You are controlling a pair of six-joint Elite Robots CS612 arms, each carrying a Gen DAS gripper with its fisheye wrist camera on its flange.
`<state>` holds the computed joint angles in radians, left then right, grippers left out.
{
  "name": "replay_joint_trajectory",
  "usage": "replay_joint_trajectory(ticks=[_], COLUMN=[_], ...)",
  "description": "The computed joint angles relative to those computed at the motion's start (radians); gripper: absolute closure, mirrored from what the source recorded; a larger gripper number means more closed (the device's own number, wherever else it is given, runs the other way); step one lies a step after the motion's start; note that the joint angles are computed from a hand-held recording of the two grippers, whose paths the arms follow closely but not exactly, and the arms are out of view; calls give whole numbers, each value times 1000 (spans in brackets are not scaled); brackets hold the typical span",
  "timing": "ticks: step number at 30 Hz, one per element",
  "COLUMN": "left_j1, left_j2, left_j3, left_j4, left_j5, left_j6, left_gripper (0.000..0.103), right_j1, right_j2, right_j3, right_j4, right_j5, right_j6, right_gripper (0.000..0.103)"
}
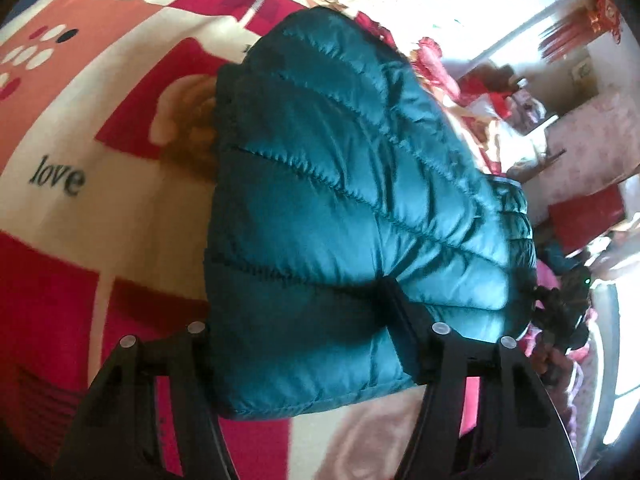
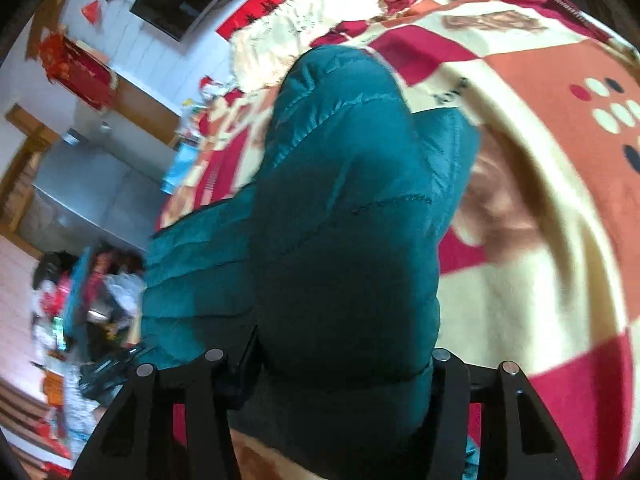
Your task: Fold large clothes
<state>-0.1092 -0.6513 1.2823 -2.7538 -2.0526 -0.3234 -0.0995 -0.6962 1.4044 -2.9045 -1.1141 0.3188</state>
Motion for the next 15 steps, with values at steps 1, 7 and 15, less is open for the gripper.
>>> replay_joint_trajectory(ticks=[1,7,15], left_j1=[-3,-29,-77], left_j2=[-1,-63,-132], left_j3=[6,110,237], left_j4=[-12,-107,-267], left_j5=[21,201,424], left_j6=[-24,-15,67], left_gripper=[28,24,24], right_j1=[9,37,75], right_j2=[6,-20,-93], right_j3=[-12,19,119], right_j4=[18,-14,-118], right_j5=[-78,-254,-398], right_j6=[0,20,-56], right_gripper=[36,25,25])
